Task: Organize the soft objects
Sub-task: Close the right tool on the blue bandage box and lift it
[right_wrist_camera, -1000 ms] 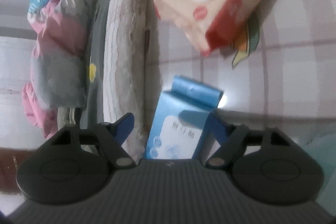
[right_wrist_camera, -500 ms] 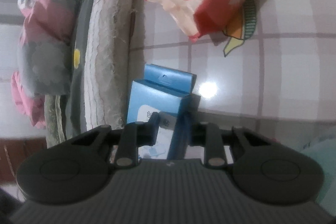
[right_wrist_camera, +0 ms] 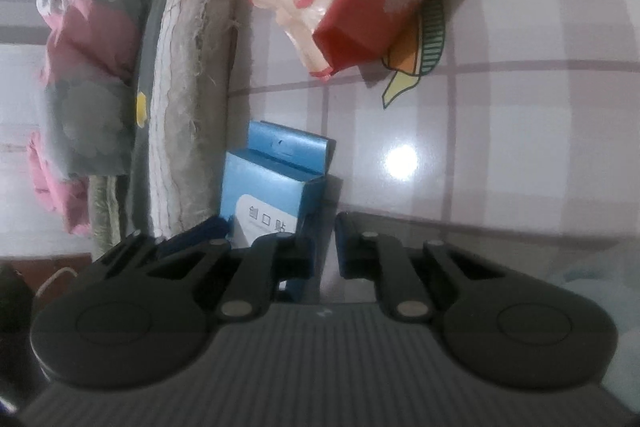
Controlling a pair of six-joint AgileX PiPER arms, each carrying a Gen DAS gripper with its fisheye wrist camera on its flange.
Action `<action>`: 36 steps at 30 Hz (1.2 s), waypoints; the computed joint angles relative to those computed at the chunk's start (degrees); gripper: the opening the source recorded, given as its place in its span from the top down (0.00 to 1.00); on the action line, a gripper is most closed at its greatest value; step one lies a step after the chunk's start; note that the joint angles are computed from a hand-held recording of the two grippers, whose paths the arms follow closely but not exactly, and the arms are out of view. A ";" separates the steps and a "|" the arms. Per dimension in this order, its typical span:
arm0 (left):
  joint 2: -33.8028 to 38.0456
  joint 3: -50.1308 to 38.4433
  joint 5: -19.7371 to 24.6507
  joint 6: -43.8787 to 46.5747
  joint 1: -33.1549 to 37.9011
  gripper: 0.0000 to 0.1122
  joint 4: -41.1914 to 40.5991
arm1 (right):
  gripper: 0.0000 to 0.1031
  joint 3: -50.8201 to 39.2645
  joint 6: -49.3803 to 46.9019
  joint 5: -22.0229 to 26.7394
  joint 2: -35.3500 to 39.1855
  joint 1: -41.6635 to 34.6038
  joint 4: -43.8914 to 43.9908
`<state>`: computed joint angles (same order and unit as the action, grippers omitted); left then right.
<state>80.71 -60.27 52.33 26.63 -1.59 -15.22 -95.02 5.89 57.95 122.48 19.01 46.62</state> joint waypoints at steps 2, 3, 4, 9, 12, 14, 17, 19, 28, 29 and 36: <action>0.88 -1.01 -0.49 -1.48 -0.49 0.28 1.33 | 0.89 0.21 -0.01 -0.07 0.03 -0.29 0.53; 1.47 -1.58 -0.66 -2.58 -0.73 0.28 2.03 | 0.89 0.14 0.14 -0.04 0.16 -0.33 0.72; 2.03 -2.24 -0.34 -3.21 -0.67 0.28 2.32 | 0.89 0.28 0.14 -0.03 0.08 -0.42 0.87; 5.76 -5.32 3.10 -5.63 0.29 0.28 2.21 | 0.89 0.43 0.38 0.21 -0.04 -0.68 1.32; 6.08 -5.97 5.19 -5.73 1.42 0.28 0.04 | 0.89 0.52 0.62 0.49 -0.24 -1.12 1.52; 5.95 -6.11 6.55 -5.90 1.90 0.28 -1.15 | 0.89 0.72 0.58 0.56 -0.52 -1.38 1.64; 6.01 -5.98 8.99 -3.15 3.67 0.28 -4.97 | 0.87 2.06 -0.87 1.24 -0.92 -2.54 4.75; 5.68 -5.60 9.47 -3.73 3.52 0.28 -4.82 | 0.84 2.38 -0.69 1.51 -1.32 -2.56 4.61; 4.17 -2.86 8.31 -7.40 -2.02 0.27 1.53 | 0.66 3.25 -1.28 2.00 -1.22 -1.02 5.49; 3.89 -2.50 7.61 -8.08 -2.84 0.28 2.55 | 0.66 3.17 -1.39 1.72 -1.42 -0.54 4.98; 0.78 -1.82 5.78 -11.98 -4.90 0.32 5.45 | 0.66 3.13 1.22 -0.91 -3.62 2.01 0.86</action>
